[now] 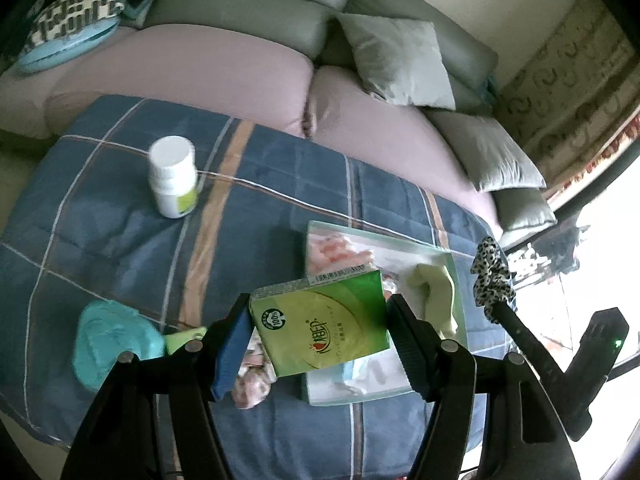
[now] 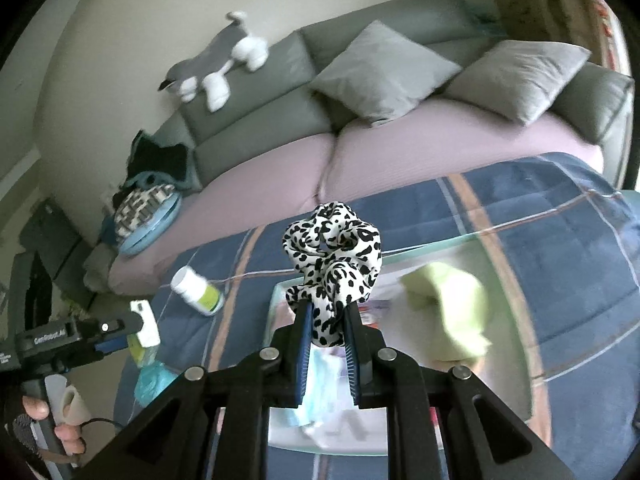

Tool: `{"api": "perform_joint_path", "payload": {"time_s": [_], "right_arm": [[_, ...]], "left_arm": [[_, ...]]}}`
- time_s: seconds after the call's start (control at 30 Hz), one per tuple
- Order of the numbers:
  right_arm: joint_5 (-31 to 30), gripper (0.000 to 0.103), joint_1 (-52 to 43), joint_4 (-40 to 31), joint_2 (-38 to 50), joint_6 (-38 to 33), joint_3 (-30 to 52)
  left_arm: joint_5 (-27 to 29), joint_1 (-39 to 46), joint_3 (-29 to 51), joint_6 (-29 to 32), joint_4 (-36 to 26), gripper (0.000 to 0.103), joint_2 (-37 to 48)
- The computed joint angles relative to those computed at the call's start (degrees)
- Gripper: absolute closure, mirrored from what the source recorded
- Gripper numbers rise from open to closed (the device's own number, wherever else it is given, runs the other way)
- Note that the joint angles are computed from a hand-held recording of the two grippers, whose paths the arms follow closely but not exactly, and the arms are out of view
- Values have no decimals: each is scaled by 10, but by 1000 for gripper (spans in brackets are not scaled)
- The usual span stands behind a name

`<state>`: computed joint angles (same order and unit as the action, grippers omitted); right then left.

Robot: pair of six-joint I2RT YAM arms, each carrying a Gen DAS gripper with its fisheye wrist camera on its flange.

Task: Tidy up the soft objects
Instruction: 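Carry the scrunchie over the tray with the right tool while the left tool carries the tissue pack there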

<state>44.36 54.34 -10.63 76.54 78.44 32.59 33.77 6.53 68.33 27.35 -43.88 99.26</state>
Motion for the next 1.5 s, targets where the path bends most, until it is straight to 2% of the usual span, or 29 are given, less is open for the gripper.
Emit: {"api": "perform_joint_path", "payload": {"time_s": [0.2,0.43,0.67,0.97,1.27,1.5], "right_arm": [[22,87,11,-37,-49,50,-40],[28,87,11,-38,-64,72,-64],[-7,87,-15,50,-25,32,-81],[-70,87,-51,163,52,-25,-86],[-110,86,-74,202,85,-43,-88],[-164,86,-104,254,142,-66,-85]], "left_arm": [[-15,-62,-34,-15,22,35,-15],[-39,-133,-54,-34,49,35,-12],[-71,-194,-55,-69,85,35,8],[-104,-233,-44,-101,109,35,32],[-130,-253,-28,-121,122,35,55],[-150,-267,-10,-133,130,35,91]]}}
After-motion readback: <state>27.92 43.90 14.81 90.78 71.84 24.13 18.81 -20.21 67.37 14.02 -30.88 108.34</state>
